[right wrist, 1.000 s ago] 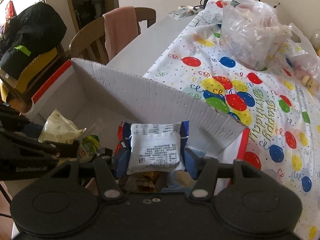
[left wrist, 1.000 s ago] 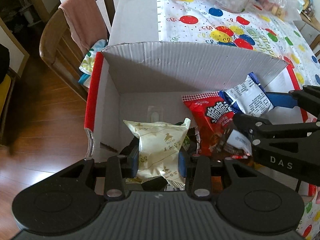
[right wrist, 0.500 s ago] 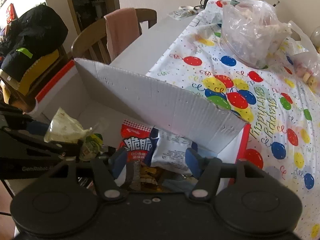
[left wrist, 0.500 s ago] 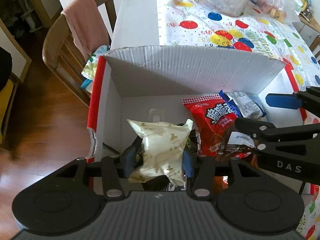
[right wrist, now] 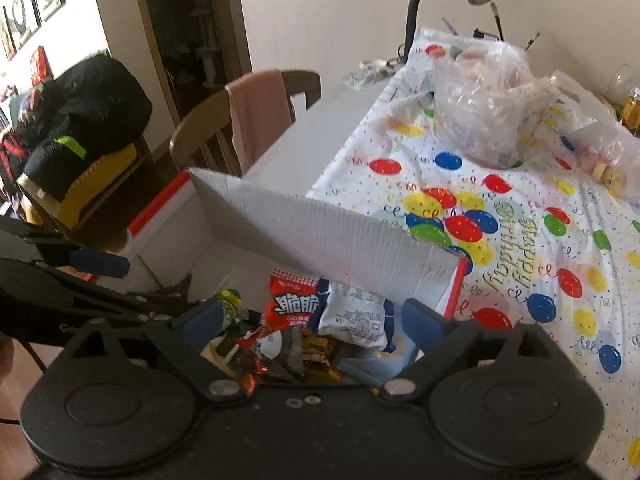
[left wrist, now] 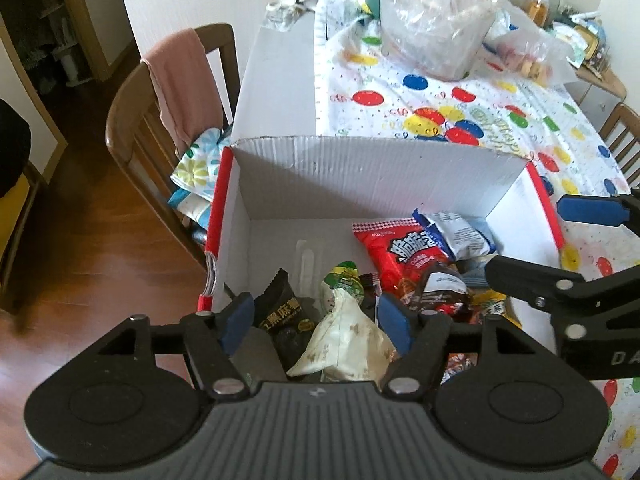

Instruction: Organize snacks

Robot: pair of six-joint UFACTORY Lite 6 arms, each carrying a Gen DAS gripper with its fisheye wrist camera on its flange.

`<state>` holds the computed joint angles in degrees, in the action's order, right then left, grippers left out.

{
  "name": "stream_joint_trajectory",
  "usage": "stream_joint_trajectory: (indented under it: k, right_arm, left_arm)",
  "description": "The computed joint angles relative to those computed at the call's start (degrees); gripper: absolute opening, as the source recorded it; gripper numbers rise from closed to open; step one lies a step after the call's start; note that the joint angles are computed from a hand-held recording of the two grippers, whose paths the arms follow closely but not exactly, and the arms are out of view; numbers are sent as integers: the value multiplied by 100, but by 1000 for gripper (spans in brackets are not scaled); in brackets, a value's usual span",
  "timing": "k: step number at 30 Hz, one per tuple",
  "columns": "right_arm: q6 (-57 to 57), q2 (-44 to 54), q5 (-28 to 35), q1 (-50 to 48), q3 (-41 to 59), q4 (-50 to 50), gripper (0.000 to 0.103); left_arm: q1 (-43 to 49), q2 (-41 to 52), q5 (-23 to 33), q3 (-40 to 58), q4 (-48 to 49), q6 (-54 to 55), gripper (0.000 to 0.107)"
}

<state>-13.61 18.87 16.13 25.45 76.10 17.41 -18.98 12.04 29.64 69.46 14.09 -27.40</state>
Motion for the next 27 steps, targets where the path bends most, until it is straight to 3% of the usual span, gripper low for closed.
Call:
stream_joint_trajectory:
  k: [7, 20, 24, 27]
  right_arm:
    - [-310, -914, -231, 9, -750, 406, 103]
    - [-1089, -2372, -423, 44, -1907, 1349, 103]
    - [-1346, -2735, -487, 37, -2266, 1677, 103]
    - [-1397, -3016, -479, 48, -2503, 1822, 103]
  left_arm:
    - [-263, -737, -73, -479, 344, -478, 75]
    - [-702, -1964, -156, -1224, 677, -1204, 86]
    - [-736, -2210, -202, -1430, 551, -1267, 98]
    - [-831, -2398, -187, -1575, 652, -1516, 100]
